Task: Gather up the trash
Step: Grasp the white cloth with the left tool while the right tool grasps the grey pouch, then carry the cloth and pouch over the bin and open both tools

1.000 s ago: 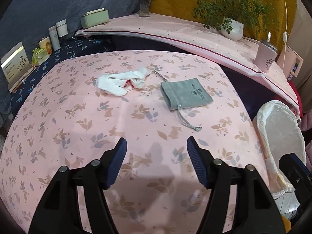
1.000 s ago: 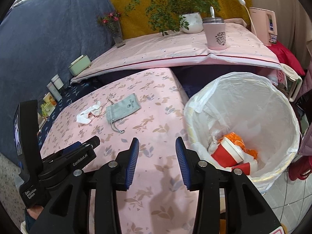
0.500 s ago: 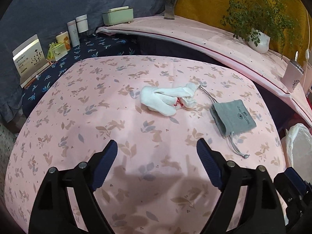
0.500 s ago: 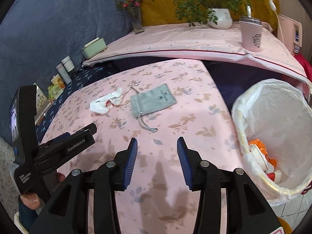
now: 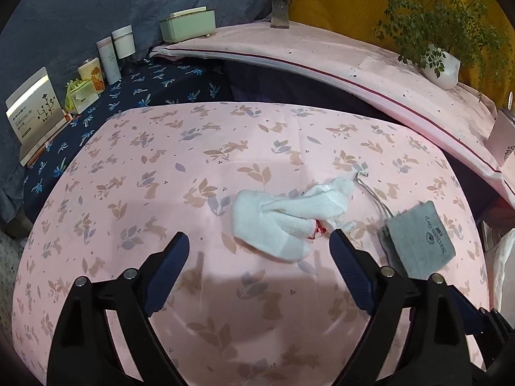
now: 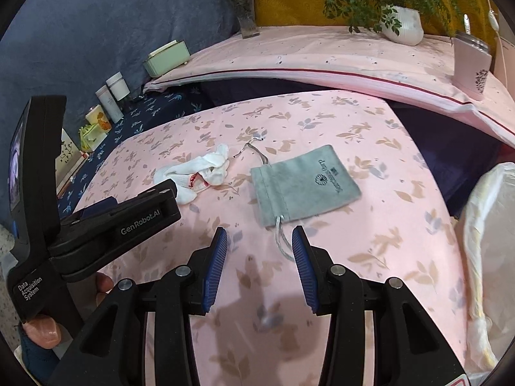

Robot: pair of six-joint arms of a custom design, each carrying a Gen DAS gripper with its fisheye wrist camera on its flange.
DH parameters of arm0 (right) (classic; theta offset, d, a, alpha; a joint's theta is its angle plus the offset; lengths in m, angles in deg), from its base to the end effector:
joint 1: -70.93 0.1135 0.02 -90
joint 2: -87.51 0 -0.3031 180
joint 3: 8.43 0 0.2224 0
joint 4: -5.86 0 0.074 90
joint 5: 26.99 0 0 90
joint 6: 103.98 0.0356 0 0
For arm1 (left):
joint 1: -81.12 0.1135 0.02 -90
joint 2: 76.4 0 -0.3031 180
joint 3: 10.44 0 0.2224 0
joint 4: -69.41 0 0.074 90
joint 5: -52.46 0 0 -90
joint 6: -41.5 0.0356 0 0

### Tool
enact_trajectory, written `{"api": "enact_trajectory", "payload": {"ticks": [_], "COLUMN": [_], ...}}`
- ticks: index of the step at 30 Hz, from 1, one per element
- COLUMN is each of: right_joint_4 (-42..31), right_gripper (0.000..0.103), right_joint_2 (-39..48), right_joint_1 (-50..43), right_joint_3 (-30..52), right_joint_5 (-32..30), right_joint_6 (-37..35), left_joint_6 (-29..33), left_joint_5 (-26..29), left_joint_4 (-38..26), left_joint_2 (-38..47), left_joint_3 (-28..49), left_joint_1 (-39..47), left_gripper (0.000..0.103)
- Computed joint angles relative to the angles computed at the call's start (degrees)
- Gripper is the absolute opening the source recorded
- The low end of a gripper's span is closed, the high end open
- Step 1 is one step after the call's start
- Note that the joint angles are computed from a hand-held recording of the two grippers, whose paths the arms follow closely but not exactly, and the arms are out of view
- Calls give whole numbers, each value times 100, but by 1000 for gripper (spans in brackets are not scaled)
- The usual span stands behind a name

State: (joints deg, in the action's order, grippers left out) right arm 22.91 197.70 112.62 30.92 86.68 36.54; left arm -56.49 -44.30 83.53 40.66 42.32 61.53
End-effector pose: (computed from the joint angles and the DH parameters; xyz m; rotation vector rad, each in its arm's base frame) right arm 0.2041 0.1626 0.1019 0.3499 2.3883 0.2175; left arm 0.3070 -0.1048 0.0990 0.1946 2.4318 -0.0707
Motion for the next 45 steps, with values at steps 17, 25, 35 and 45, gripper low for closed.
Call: {"api": "enact_trajectory", "payload": {"ticks": [17, 25, 35, 45], "right_joint_4": [-336, 106, 472, -609], "right_gripper": [25, 8, 7, 6], "right_joint_2": [970, 850, 214, -1359], "right_joint_1": [-841, -875, -215, 1093], "right_joint_3": [897, 392, -708, -1690], "right_joint_5": [-481, -542, -140, 818], "right_joint_6": [-446, -285, 560, 2190], "left_joint_6": [77, 13, -434, -1304], "left_joint_5": [386, 488, 345, -183], "left_joint_4": [-284, 79, 528, 311], "left_joint_2": [849, 537, -156, -1156], "left_joint_3": [856, 218, -962, -1640], "left_joint_1": [-104, -315, -1042, -2407], "left_gripper": [49, 25, 23, 23]}}
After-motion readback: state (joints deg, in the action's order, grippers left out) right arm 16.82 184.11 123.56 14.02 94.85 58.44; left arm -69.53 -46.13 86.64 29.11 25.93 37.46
